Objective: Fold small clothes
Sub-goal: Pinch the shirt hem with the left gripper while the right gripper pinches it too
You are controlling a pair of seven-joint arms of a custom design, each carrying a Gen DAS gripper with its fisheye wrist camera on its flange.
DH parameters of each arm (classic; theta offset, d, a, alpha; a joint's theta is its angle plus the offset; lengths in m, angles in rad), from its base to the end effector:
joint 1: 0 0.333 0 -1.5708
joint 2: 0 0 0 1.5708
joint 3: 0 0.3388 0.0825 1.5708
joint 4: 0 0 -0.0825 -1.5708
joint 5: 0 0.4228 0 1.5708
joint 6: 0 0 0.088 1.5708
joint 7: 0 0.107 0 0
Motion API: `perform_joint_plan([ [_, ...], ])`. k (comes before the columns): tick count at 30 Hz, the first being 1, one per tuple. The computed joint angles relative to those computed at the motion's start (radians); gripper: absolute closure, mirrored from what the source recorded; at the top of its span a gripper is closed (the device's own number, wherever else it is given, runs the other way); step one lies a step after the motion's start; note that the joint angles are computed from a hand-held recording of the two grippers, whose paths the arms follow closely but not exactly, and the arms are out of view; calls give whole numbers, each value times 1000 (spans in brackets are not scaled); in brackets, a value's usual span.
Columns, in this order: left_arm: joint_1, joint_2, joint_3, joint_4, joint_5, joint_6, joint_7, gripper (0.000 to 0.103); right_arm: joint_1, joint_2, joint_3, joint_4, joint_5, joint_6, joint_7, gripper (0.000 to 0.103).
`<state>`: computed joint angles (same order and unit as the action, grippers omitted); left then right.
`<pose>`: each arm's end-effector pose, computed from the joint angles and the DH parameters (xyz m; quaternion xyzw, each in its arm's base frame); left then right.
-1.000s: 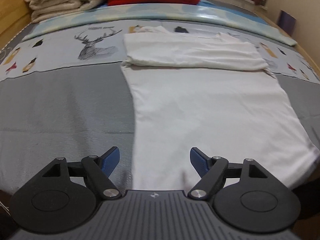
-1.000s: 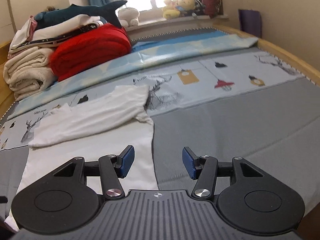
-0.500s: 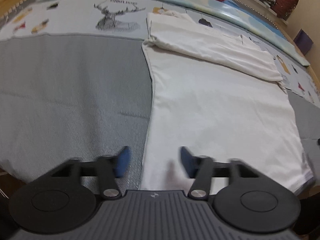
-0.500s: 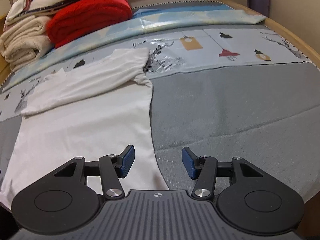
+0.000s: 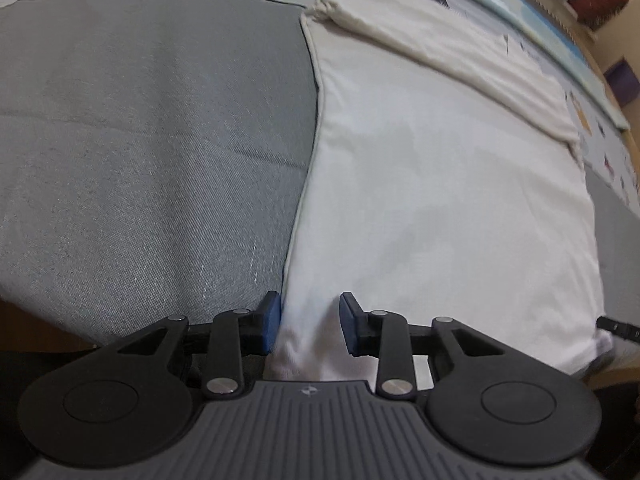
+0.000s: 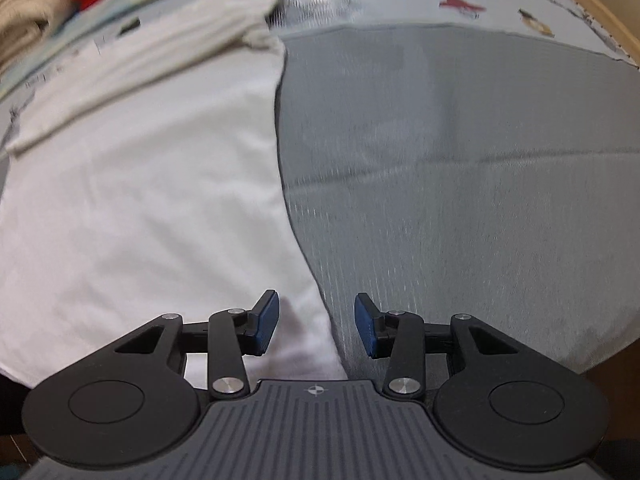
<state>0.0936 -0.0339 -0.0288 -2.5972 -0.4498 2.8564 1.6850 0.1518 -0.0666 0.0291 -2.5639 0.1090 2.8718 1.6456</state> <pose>0.4792 0.0548 0.2855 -0.8116 0.5590 -0.1626 0.0498 0.4934 0.0840 0.3205 -0.6970 0.6922 -0.0954 0.1613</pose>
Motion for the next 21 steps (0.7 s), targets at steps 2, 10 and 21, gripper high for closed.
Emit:
perform_joint_plan([
  [2,1,3,-2,-2,27,5,-8,69,-1,3,2,1,-19,-15,-3,59],
  [10,-1,-9,-5,-16,33,38,17,96,32,-9,-7,-9,99,-5,-148,98],
  [21,0,3,-1,3,98,-12,-26,92,21,-13,4,-5,117,-31,-164,94],
])
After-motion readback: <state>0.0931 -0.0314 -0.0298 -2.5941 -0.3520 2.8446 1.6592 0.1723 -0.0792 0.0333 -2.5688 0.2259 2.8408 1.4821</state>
